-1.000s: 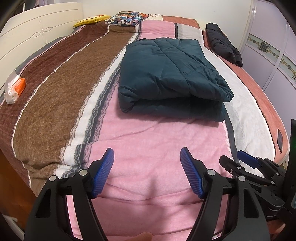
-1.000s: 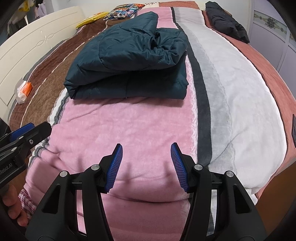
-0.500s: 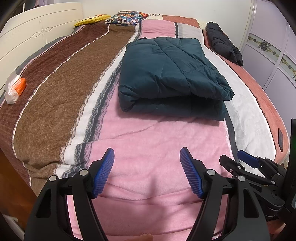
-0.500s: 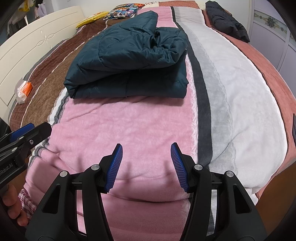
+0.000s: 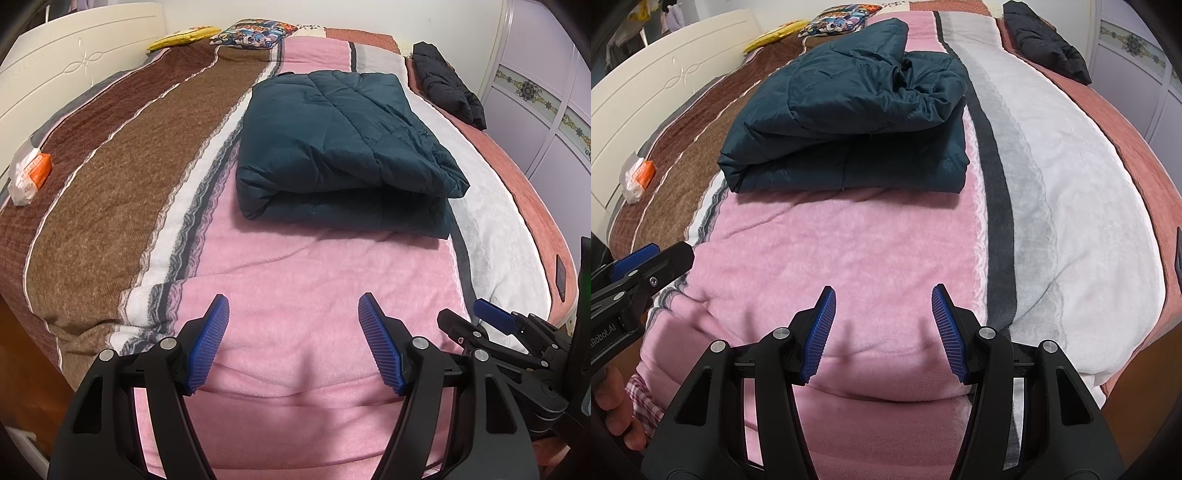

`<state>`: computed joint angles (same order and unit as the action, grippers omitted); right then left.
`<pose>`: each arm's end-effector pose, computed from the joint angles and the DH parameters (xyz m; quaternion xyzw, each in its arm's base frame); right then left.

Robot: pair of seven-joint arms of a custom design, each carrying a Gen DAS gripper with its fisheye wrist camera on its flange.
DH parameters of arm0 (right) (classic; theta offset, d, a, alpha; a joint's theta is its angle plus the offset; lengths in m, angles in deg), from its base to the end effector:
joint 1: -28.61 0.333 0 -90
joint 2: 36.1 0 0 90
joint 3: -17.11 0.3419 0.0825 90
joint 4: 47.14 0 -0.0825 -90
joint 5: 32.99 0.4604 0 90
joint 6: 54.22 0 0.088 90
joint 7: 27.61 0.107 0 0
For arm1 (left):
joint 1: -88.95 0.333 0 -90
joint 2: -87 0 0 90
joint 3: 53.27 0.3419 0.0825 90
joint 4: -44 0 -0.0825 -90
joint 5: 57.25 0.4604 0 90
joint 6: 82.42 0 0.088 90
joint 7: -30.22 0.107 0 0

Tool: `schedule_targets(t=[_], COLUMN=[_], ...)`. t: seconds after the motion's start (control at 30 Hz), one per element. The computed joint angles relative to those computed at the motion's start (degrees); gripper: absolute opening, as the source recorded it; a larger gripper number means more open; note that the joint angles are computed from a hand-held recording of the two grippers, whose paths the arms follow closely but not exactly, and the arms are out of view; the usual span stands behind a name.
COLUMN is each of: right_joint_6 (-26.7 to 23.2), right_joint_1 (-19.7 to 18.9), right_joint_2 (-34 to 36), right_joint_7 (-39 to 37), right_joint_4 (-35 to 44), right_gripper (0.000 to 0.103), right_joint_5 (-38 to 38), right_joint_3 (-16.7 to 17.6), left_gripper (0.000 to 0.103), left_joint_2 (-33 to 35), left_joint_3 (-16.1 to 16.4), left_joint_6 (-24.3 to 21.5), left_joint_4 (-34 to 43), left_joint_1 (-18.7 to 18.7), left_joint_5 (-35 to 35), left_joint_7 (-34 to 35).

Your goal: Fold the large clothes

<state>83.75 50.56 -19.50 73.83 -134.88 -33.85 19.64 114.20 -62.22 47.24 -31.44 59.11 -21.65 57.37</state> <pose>0.7078 0.3174 0.5628 -0.7501 0.5947 -0.1322 0.2575 0.6690 -0.4820 0.5311 -0.7206 0.6081 -0.2508 0.2193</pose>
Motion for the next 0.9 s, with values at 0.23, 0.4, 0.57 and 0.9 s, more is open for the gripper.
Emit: schedule_targets(t=[0.23, 0.4, 0.57, 0.9], right_joint_6=[-0.48, -0.51, -0.92, -1.85], right_joint_1=[-0.17, -0.13, -0.54, -1.24], right_joint_2=[0.33, 0.23, 0.73, 1.67], right_joint_7=[-0.51, -0.57, -1.47, -2.73], right_joint_4=[0.44, 0.24, 0.76, 1.39], right_gripper=[0.054, 0.054, 0.054, 0.054], right_joint_5=[0.54, 0.75, 1.63, 3.77], right_joint_3=[0.1, 0.09, 0.2, 0.24], left_gripper=[0.07, 0.07, 0.07, 0.07], left_joint_2=[0.26, 0.52, 0.82, 2.82], left_joint_3=[-0.07, -0.1, -0.14, -0.19], left_joint_6=[-0.85, -1.23, -1.69, -3.69], left_joint_4=[0.32, 0.8, 1.34, 4.01], left_joint_1=[0.1, 0.13, 0.13, 0.09], left_joint_5=[-0.39, -0.93, -1.39, -3.24], left_joint_7=[0.3, 0.91, 1.21, 3.18])
